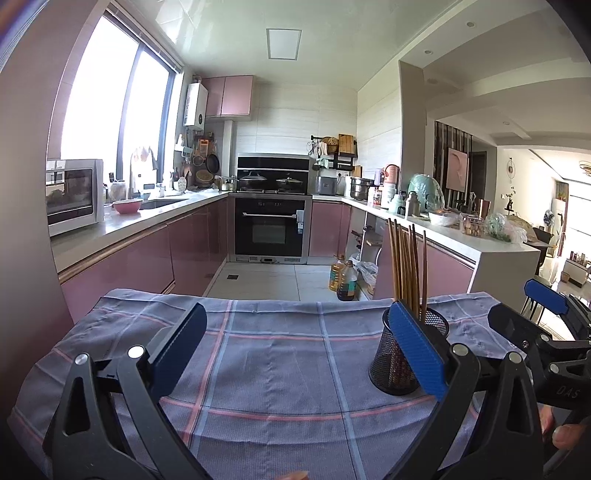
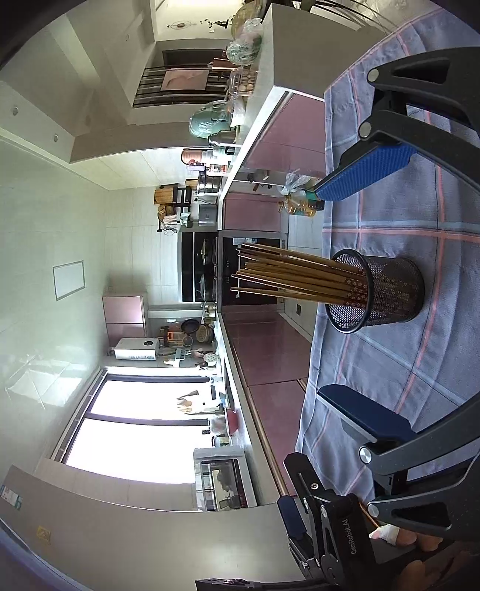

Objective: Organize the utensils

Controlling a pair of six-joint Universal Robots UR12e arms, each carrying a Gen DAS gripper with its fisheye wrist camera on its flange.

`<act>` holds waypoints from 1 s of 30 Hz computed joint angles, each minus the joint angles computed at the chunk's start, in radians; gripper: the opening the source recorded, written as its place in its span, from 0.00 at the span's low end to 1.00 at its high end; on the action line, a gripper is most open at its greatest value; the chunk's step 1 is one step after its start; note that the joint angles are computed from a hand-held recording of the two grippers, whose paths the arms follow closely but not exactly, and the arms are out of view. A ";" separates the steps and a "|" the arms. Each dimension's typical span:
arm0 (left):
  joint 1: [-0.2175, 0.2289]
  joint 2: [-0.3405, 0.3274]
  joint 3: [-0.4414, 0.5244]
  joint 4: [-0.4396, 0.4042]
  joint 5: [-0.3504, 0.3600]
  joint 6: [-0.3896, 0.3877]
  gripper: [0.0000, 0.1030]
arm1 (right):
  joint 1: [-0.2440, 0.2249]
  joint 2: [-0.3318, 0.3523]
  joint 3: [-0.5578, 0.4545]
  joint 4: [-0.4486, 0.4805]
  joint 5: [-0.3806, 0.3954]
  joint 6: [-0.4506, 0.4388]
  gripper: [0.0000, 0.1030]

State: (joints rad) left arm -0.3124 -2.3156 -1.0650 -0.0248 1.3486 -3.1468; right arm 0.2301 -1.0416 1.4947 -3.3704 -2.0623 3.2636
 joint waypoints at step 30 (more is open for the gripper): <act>-0.011 -0.006 -0.024 0.094 0.055 -0.012 0.95 | 0.004 0.008 -0.003 -0.022 -0.031 0.017 0.94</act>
